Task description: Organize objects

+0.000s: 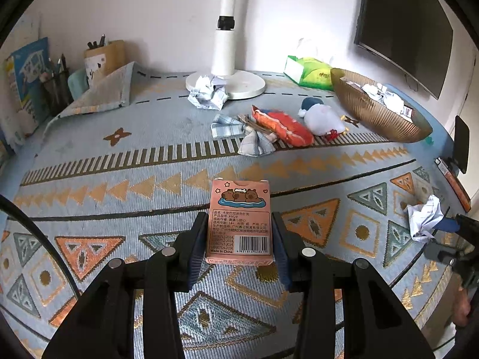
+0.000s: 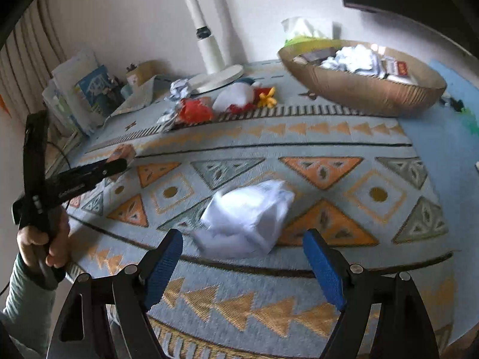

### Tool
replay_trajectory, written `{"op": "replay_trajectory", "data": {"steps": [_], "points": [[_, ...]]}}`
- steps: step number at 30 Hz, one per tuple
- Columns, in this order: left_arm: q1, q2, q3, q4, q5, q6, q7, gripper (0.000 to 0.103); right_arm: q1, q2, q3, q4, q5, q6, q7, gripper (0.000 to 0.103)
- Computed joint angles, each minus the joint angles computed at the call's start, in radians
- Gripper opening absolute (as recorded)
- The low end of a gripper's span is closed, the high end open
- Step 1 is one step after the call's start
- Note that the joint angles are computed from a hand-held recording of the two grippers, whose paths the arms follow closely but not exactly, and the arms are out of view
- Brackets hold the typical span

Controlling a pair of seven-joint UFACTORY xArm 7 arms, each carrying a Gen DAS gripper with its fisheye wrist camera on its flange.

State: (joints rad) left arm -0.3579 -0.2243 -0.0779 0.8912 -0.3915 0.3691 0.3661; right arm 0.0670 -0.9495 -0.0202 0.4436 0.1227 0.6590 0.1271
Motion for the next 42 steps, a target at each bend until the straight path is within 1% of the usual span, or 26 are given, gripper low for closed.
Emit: {"op": "replay_trajectory", "data": {"steps": [3,6,8,9,10,14,16,17,19,21,23,25,27,28,30,32,35,37,38,39,40,41,42], "points": [[0.003,-0.001,-0.006,-0.002,0.014,0.000,-0.012,0.038,-0.015,0.019,0.046,0.016,-0.045,0.001,0.005,0.082],[0.003,0.000,-0.005,-0.002,0.020,0.000,-0.016,0.038,-0.062,0.052,0.106,0.024,-0.111,-0.022,0.048,0.082],[0.005,0.001,-0.007,0.000,0.026,0.002,-0.025,0.038,-0.071,0.074,0.108,0.023,-0.135,-0.047,0.063,0.080],[0.008,0.001,-0.009,0.001,0.034,0.005,-0.033,0.038,-0.071,0.079,0.107,0.023,-0.142,-0.054,0.067,0.076],[0.008,0.003,-0.007,0.003,0.034,0.007,-0.031,0.038,-0.064,0.082,0.099,0.024,-0.146,-0.062,0.064,0.057],[0.004,0.014,-0.002,0.029,0.024,0.042,-0.022,0.038,-0.058,0.068,0.093,0.023,-0.153,-0.083,0.077,0.055],[-0.021,0.032,0.025,0.080,-0.075,0.118,0.028,0.038,-0.049,0.061,0.077,0.033,-0.150,-0.081,0.071,0.055],[-0.023,0.041,0.024,0.109,-0.102,0.150,0.042,0.038,-0.053,0.057,0.075,0.043,-0.153,-0.077,0.070,0.055],[-0.018,0.058,-0.009,0.164,-0.080,0.153,0.039,0.038,-0.076,0.058,0.073,0.079,-0.174,-0.070,0.061,0.055],[-0.024,0.089,-0.038,0.243,-0.052,0.152,0.048,0.038,-0.106,0.059,0.066,0.119,-0.199,-0.070,0.047,0.055],[-0.037,0.143,-0.061,0.351,-0.053,0.172,0.065,0.038,-0.159,0.077,0.062,0.189,-0.242,-0.069,0.030,0.055],[-0.047,0.232,-0.085,0.503,-0.071,0.219,0.079,0.038,-0.218,0.114,0.056,0.253,-0.287,-0.102,0.018,0.055],[-0.051,0.341,-0.116,0.672,-0.090,0.277,0.072,0.038,-0.269,0.168,0.032,0.325,-0.305,-0.137,0.018,0.055],[-0.057,0.400,-0.134,0.758,-0.084,0.298,0.059,0.038,-0.286,0.199,0.016,0.364,-0.306,-0.145,0.016,0.055],[-0.080,0.498,-0.157,0.889,-0.037,0.316,0.017,0.038,-0.312,0.269,-0.019,0.443,-0.300,-0.152,0.010,0.055],[-0.104,0.596,-0.176,1.019,-0.002,0.354,-0.026,0.038,-0.327,0.341,-0.054,0.516,-0.286,-0.152,0.000,0.055],[-0.146,0.720,-0.193,1.177,0.034,0.402,-0.082,0.038,-0.308,0.438,-0.121,0.606,-0.232,-0.138,-0.054,0.056],[-0.162,0.783,-0.210,1.253,0.037,0.419,-0.085,0.038,-0.288,0.489,-0.157,0.646,-0.183,-0.130,-0.100,0.056],[-0.158,0.807,-0.231,1.278,0.016,0.425,-0.062,0.039,-0.275,0.517,-0.175,0.662,-0.151,-0.134,-0.124,0.057],[-0.151,0.831,-0.251,1.305,-0.007,0.439,-0.032,0.047,-0.268,0.542,-0.188,0.676,-0.126,-0.137,-0.150,0.060],[-0.162,0.864,-0.246,1.354,0.000,0.472,-0.037,0.049,-0.266,0.565,-0.194,0.692,-0.109,-0.131,-0.172,0.075],[-0.183,0.891,-0.225,1.401,0.022,0.502,-0.066,0.049,-0.270,0.591,-0.196,0.712,-0.099,-0.113,-0.189,0.083],[-0.202,0.930,-0.204,1.469,0.046,0.553,-0.109,0.049,-0.286,0.604,-0.186,0.713,-0.102,-0.118,-0.182,0.083]]}}
